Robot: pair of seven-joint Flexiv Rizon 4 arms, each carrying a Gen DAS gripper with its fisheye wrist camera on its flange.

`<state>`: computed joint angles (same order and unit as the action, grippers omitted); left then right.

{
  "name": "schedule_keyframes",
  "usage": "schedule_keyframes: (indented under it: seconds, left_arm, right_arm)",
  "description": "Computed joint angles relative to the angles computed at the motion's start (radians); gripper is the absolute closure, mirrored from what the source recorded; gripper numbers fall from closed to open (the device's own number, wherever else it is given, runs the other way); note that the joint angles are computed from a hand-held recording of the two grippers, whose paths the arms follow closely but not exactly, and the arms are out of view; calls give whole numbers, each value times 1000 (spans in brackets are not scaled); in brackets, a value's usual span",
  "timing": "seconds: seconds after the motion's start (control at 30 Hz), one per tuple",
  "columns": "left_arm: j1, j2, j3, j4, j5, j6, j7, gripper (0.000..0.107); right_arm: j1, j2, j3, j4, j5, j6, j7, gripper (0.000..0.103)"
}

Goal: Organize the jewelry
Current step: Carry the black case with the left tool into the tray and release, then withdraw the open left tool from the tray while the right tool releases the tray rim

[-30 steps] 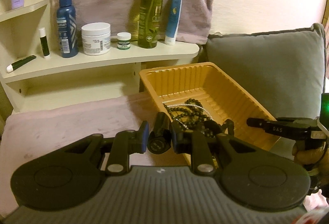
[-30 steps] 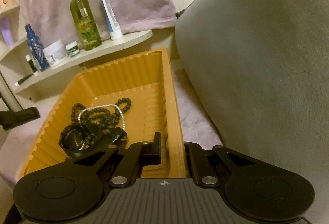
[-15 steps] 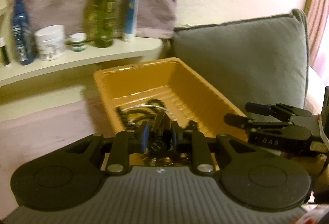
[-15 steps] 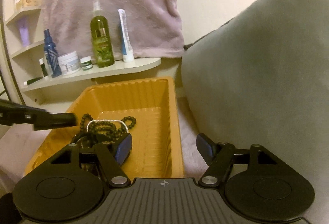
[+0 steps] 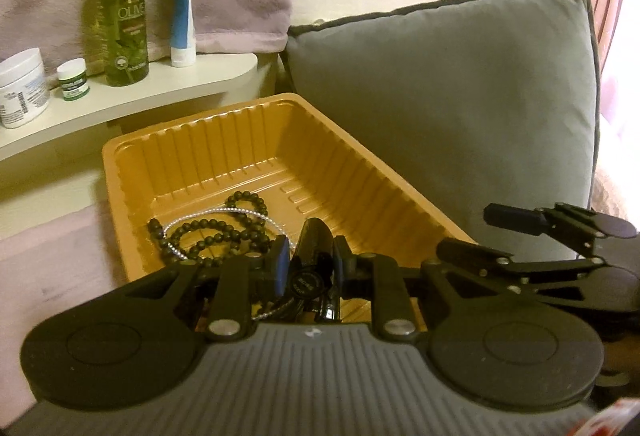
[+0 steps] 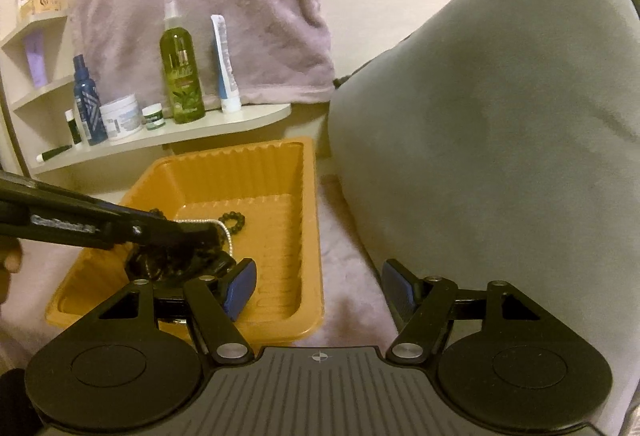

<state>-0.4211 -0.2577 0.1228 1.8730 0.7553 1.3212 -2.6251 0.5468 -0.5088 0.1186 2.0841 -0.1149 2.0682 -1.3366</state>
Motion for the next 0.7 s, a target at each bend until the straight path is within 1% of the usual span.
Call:
schedule_keyframes:
  seconds: [0.07, 0.1, 0.13, 0.23, 0.37, 0.43, 0.5, 0.6, 0.67, 0.7]
  left_arm:
    - [-6, -6, 6, -9, 14, 2, -18, 86]
    - [-13, -6, 12, -14, 26, -1, -36, 82]
    - [-17, -4, 15, -15, 35, -7, -46, 76]
    - [-18, 8, 13, -13, 53, -22, -62, 74]
    - [-25, 34, 8, -12, 110, -60, -121, 62]
    - [-20, 51, -4, -7, 136, -78, -149, 60]
    - [-18, 71, -18, -4, 174, -107, -184, 54]
    - [-8, 107, -45, 10, 220, -148, -232, 44]
    - [1, 132, -67, 21, 247, -177, -255, 34]
    - [5, 147, -77, 29, 264, -192, -272, 32]
  right_arm:
    - [2, 2, -1, 0, 3, -5, 1, 33]
    - [5, 4, -4, 1, 6, -7, 1, 33]
    - [4, 5, -3, 2, 6, -9, 2, 33]
    - [-3, 8, 6, 0, 4, -20, 16, 33]
    - [-10, 14, 14, -1, -5, -26, 33, 33]
    - [-4, 16, 11, 0, -5, -17, 30, 33]
    - [-1, 23, 10, 5, -5, -17, 29, 33]
    - [1, 37, 14, 14, -2, -23, 35, 33]
    - [13, 50, 6, 18, 10, -36, 38, 33]
    - [23, 57, 0, 19, 18, -44, 39, 33]
